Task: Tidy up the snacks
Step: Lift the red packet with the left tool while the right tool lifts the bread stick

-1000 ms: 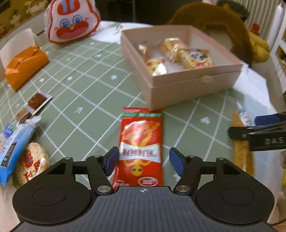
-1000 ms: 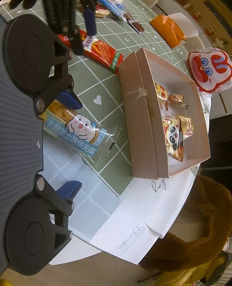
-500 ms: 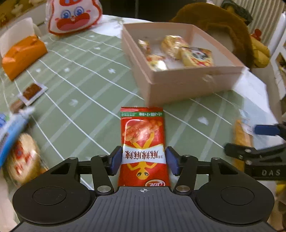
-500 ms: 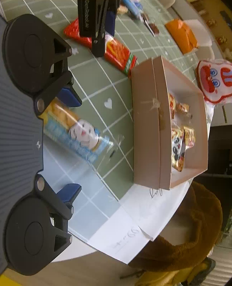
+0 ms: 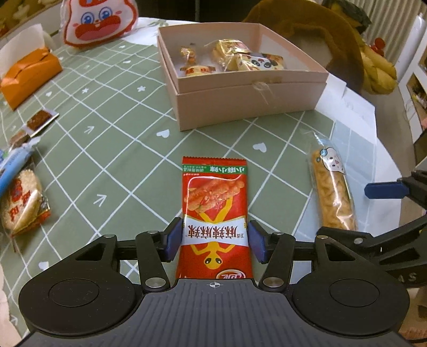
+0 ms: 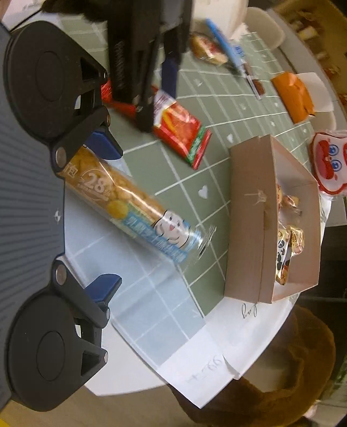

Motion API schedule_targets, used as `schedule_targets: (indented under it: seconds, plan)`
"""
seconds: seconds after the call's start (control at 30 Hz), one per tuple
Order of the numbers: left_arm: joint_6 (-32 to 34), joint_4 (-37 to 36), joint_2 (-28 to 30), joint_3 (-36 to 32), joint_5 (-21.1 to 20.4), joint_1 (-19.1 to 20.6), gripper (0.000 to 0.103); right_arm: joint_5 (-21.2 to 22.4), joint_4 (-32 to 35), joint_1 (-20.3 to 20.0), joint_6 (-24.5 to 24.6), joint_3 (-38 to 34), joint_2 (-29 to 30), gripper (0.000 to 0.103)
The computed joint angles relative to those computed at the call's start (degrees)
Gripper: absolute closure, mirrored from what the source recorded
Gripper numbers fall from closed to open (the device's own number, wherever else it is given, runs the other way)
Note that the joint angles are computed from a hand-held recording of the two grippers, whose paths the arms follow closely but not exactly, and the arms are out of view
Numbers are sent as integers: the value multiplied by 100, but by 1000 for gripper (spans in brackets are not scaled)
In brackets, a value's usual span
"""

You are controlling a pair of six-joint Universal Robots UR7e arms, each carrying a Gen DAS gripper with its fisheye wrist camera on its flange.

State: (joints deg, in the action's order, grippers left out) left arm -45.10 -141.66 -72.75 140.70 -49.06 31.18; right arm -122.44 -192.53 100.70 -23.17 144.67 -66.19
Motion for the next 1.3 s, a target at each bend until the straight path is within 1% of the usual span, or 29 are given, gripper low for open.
schedule_targets:
  seconds: [0.1, 0.27, 0.43, 0.53, 0.6, 0.7, 0.73, 0.77, 0.8, 0.83, 0.87, 0.93, 1.1, 1.2, 1.27, 1.3]
  plan:
    - [-62, -132, -59, 52, -43, 21, 43, -248, -176, -7, 13, -21, 65, 10]
    - [-82, -112, -23, 59, -5, -22, 42, -236, -147, -156, 163, -63, 65, 9]
    - [-133, -106, -7, 70, 25, -53, 42, -348, -696, -110, 108, -3, 309, 9]
    - [-212, -106, -38, 47, -26, -8, 42, -476, -1046, -73, 1, -13, 511, 10]
    - [-231, -101, -62, 30, -66, 29, 42, -475, -1163, -82, 3, -10, 544, 11]
    - [-244, -71, -58, 21, -66, 24, 42, -466, -1272, -65, 18, 0, 553, 21]
    - [-247, -53, -52, 16, -60, 18, 42, -437, -1260, -59, 35, 2, 531, 28]
    - [-249, -27, -46, 7, -56, 11, 42, -379, -1214, -59, 56, 5, 485, 37]
    - [-246, -10, -40, 2, -50, 7, 42, -315, -1128, -57, 87, 8, 425, 42]
    - [-247, -2, -29, -1, -40, 1, 42, -250, -1027, -54, 122, 10, 364, 52]
    - [-251, 7, -21, 1, -28, -11, 42, -194, -943, -55, 153, 10, 320, 59]
    - [-241, 9, -4, 8, 0, -31, 42, -137, -844, -53, 178, 3, 282, 63]
    - [-265, -28, 33, 63, 98, -103, 41, -34, -649, -76, 272, 48, 139, 66]
    - [-468, 1, 54, 164, 300, -255, 49, 45, -532, -111, 310, 92, 4, 69]
    - [-688, -76, -38, 261, 346, -349, 56, 178, -325, -139, 375, 101, -202, 75]
    - [-698, -182, -131, 295, 354, -400, 57, 292, -135, -141, 407, 78, -369, 77]
